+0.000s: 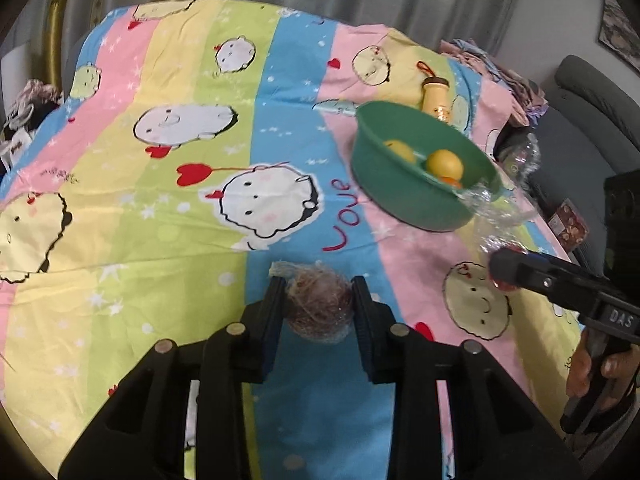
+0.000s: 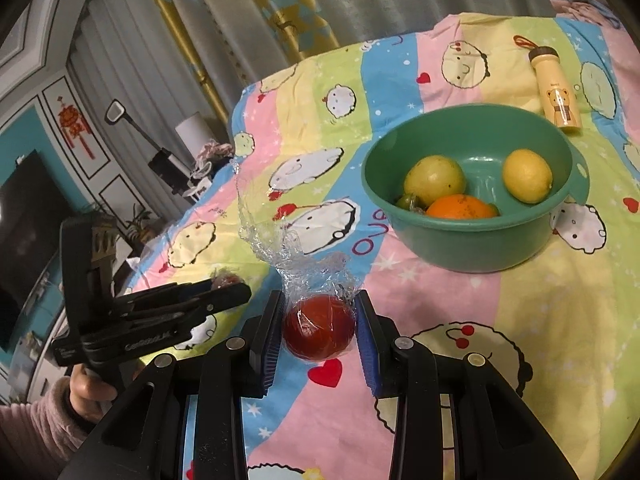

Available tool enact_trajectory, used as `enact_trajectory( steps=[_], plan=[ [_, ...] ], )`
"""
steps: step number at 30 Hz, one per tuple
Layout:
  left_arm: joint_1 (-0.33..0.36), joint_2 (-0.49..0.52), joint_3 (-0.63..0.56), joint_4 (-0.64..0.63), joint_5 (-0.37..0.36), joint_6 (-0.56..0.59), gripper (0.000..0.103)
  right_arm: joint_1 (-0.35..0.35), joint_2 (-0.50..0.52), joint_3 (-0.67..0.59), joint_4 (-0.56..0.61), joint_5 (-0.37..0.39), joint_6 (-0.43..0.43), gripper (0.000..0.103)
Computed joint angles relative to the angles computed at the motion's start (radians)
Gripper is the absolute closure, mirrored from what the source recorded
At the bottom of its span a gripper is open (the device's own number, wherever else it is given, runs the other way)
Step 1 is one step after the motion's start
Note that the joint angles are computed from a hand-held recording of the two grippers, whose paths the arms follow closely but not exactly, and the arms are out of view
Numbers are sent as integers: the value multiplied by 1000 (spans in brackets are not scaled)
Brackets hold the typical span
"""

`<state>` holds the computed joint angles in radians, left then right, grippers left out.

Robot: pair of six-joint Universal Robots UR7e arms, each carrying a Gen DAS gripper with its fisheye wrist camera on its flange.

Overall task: Organize fruits
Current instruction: 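Carry both wrapped red fruits over the green bowl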

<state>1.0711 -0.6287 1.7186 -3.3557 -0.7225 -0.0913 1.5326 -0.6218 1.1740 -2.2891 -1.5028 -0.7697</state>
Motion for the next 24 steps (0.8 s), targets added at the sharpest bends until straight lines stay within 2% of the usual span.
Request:
enact_trajectory(
  steps=[9, 18, 24],
  plan=[
    [-42, 14, -37, 11, 46, 28, 70, -4, -20, -2, -14, 66, 11, 67],
    [-62, 63, -163, 55, 56, 108, 70, -6, -8, -61, -45, 107, 34, 67],
    [-59, 103, -260, 109, 48, 130, 70, -7, 23, -129, -61, 101, 47, 67]
  ],
)
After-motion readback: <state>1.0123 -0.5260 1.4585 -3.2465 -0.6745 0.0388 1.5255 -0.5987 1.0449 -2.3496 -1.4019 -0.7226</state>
